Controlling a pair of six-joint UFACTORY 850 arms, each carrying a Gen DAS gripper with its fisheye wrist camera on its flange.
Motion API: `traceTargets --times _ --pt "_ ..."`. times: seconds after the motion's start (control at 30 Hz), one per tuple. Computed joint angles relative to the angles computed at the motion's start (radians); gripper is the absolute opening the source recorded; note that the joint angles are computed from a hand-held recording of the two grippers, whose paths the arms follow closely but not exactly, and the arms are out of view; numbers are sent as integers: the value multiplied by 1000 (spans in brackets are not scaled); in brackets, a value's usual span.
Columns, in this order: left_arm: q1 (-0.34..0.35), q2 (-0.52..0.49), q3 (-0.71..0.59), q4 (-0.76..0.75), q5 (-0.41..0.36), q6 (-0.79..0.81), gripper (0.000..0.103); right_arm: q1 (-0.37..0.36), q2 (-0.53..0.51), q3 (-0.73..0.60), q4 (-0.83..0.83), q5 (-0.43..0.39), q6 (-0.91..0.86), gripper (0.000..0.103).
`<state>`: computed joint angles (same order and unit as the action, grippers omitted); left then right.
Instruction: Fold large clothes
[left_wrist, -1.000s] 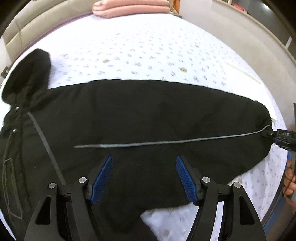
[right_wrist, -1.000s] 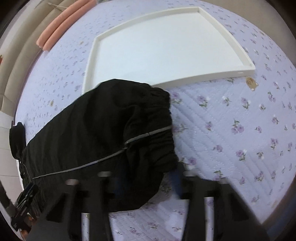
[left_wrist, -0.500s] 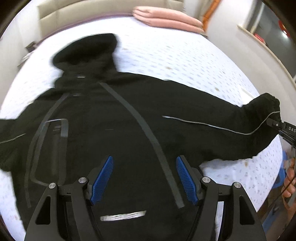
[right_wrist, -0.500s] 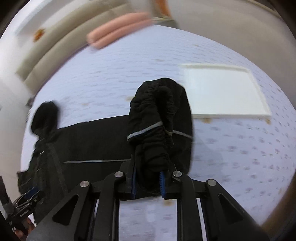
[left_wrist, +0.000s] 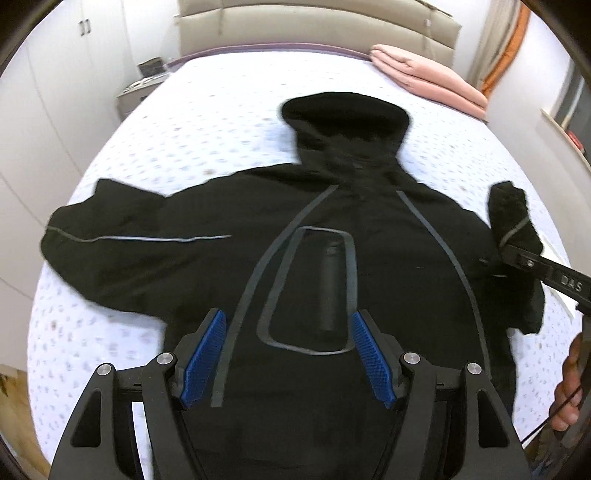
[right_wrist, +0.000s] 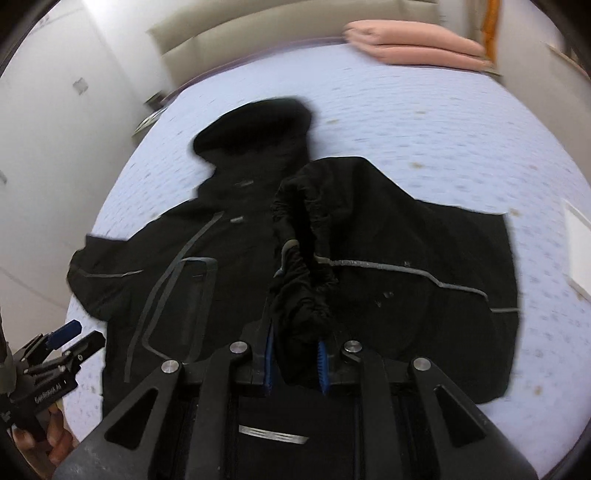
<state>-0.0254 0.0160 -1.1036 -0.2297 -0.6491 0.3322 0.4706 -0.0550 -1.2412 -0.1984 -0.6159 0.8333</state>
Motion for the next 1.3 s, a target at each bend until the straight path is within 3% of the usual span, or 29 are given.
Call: traceTargets --times 0.33,0.47,0.6,0.73,0.77,0.93,1.07,1.17,1.2,1.23,1.3 --pt "199 -79 -45 -82 -26 161 72 148 -396 -402 148 -33 -118 21" --pt "248 -113 -54 -82 -34 178 72 181 -578 -588 206 -126 -177 21" --pt "283 -140 -54 -82 -44 196 72 201 -716 -715 208 -224 -168 32" --pt "299 -142 -40 -82 -46 200 72 208 -718 -717 229 -195 -201 59" --pt "301 -146 -42 -93 -51 205 72 206 -708 -708 251 -186 -224 61" --pt "281 -153 -57 -176 -73 273 72 201 -540 -546 292 -68 -245 61" --pt "235 -173 -81 -274 -104 373 72 185 -357 -358 80 -29 -34 61" --pt "213 -240 -133 -371 -204 458 72 148 -282 -249 -66 -93 141 61" --pt "212 -291 -169 -425 -290 504 72 133 -265 -214 -74 -98 169 60" --pt "212 -325 -193 -461 -336 524 72 115 -250 -178 -77 -91 190 56" --pt "204 -380 -230 -488 -354 519 72 86 -233 -121 -103 -88 232 46"
